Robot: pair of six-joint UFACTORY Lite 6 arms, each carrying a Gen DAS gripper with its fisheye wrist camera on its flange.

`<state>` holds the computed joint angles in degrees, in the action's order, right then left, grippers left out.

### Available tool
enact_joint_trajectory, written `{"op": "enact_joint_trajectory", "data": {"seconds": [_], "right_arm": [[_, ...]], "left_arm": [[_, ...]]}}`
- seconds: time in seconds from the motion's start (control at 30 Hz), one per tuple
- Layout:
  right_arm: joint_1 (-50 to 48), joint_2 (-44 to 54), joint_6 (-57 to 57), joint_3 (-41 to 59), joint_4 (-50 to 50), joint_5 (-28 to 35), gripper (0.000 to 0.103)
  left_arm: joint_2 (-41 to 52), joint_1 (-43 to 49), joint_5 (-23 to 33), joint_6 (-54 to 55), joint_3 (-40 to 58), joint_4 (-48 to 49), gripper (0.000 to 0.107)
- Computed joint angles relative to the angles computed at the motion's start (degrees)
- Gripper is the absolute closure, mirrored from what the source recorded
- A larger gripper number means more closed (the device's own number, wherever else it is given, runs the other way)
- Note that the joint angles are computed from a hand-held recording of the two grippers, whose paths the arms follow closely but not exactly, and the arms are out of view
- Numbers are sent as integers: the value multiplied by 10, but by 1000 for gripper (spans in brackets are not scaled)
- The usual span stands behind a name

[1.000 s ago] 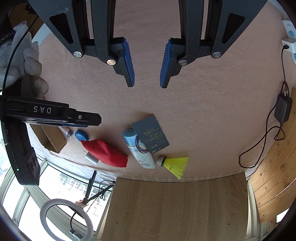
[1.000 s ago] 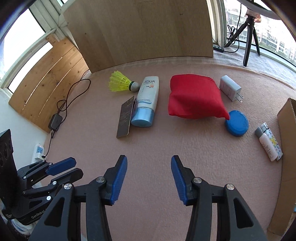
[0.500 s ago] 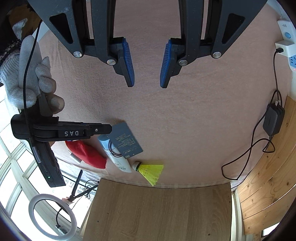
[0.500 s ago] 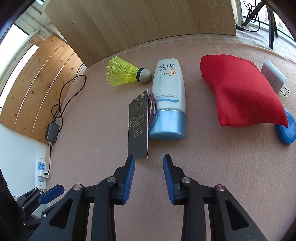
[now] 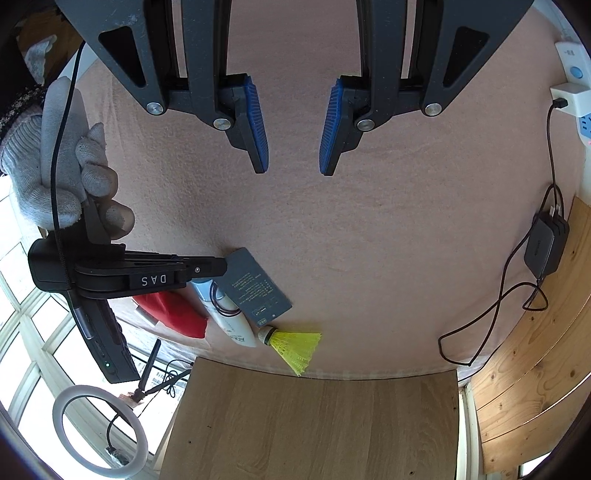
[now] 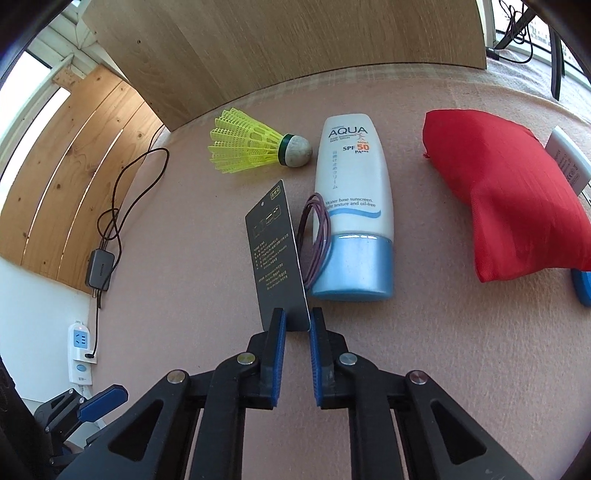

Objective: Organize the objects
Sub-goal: 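Grasp the black card with the right gripper and lift it, then carry the black card into the box and open the right gripper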

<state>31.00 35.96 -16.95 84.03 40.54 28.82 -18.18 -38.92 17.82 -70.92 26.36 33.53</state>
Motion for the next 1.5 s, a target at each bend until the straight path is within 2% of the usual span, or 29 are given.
{"op": "enact_joint_trajectory", "data": {"seconds": [0.27,0.47,0.83,1.0,1.17,1.33,1.5], "right_arm": [[3,-34,-43,-24,39,-6,102],[6,-93,-36,-74,13,-16,102],[-67,-302,-82,-250,10,6,102],[-159,-413,-86,-309,-30,45,102],[-295,-487,-138,-339,-38,102,102],[-451,-504,-226,-340,-22,153,102],[-596,-472,-313,-317,5,192,102]], "left_arm": [[22,-10,-11,-18,10,10,76],[54,-12,-23,-33,36,25,76],[166,-52,-32,-109,141,91,76],[241,-81,-32,-113,224,95,76],[322,-110,-23,-92,320,78,76],[390,-132,-9,-55,408,43,76],[441,-145,7,-29,475,16,76]]}}
